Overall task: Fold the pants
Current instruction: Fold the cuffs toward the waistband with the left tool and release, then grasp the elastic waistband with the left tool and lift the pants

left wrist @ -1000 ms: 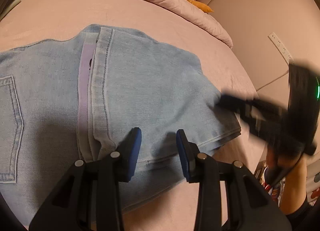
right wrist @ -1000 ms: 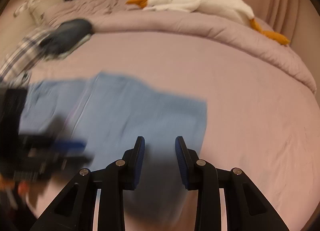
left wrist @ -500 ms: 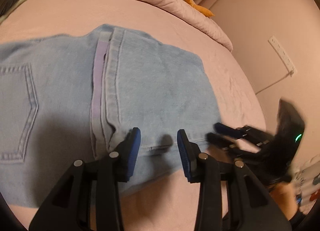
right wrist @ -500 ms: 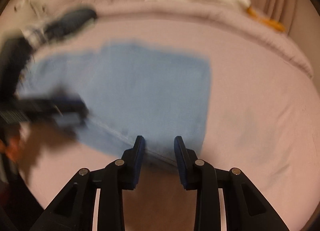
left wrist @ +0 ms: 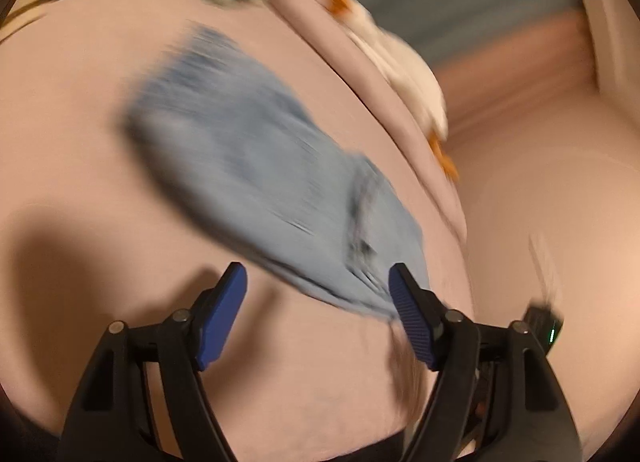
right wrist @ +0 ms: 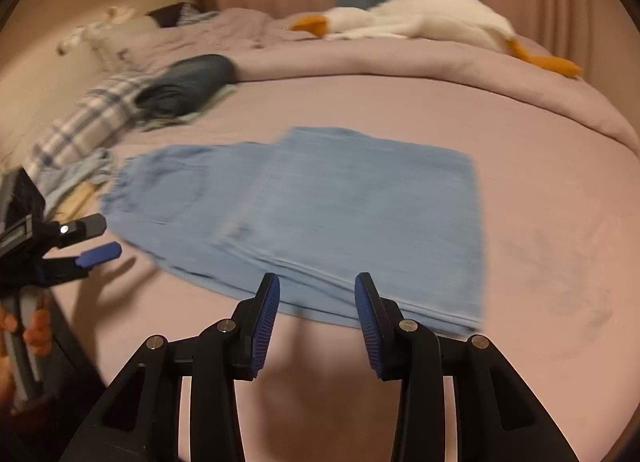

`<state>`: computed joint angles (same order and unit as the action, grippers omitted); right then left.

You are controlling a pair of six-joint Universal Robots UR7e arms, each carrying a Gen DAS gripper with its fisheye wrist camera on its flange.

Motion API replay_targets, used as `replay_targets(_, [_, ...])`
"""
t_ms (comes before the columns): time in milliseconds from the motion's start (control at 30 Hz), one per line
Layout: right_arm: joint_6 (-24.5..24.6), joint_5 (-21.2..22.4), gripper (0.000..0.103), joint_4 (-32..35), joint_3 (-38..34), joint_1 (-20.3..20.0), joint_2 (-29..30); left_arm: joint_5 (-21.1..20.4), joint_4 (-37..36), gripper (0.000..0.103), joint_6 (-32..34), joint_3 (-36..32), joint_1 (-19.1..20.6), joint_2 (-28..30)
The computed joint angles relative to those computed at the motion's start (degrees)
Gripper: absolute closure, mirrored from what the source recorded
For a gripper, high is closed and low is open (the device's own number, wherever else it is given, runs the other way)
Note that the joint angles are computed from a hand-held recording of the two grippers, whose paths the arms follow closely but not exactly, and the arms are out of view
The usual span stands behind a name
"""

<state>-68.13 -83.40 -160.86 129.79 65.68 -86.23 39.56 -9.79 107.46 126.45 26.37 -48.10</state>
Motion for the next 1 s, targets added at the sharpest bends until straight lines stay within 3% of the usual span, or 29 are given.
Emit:
replay_targets(67, [-0.2, 1.0, 0.064, 1.8, 0.4, 1.1, 0.3, -2.9, 0.3, 0.026, -9.7, 4.1, -1.2, -1.6])
replay_targets(133, [0.0, 0.7, 0.064, 2.7, 1.5, 2.8, 0.8, -4.2, -3.0, 0.026, -13.6, 7.5, -1.5, -3.3])
replay_targets(267, [-1.0, 0.7, 0.064, 8.6, 0.8, 8.6, 2.1, -3.3, -6.7, 0.026, -10.2, 8.7, 1.9, -6.6])
replay_targets(333, [-0.4, 3.7, 0.064, 14.0, -0.4, 13.3, 1.5, -2.4, -4.6, 0.026, -9.2, 7.0, 4.5, -7.4])
replay_targets(467, [2.5, 15.0, 0.063, 25.0, -4.6, 21.0, -0.3, -1.5, -2.3, 0.027, -9.0, 3.7, 7.0, -6.2])
replay_targets(567, [2.1, 18.8, 0.044, 24.0, -3.9, 22.5, -1.0, -2.1, -2.1, 0.026, -8.1, 2.0, 7.6, -4.7])
replay_targets(633, [1.4, 16.5, 0.044, 20.4, -2.0, 21.1, -0.5, -1.9, -3.3, 0.026, -6.4, 2.0, 8.3, -4.9])
replay_targets(800, [5.3, 0.1, 0.044, 5.4, 1.0, 16.3, 7.8, -1.7, -4.8, 0.026, -2.4, 1.5, 10.1, -5.2])
replay_targets(867, [6.7, -2.2, 0.044, 3.7, 0.7, 15.2, 9.8, -2.2, -4.2, 0.026, -2.5, 0.7, 10.6, -4.8])
replay_targets(1000, [8.7, -1.9, 0.044, 3.4, -1.2, 15.1, 12.4, -2.1, -2.1, 0.026, -1.6, -1.4, 11.7, -4.3])
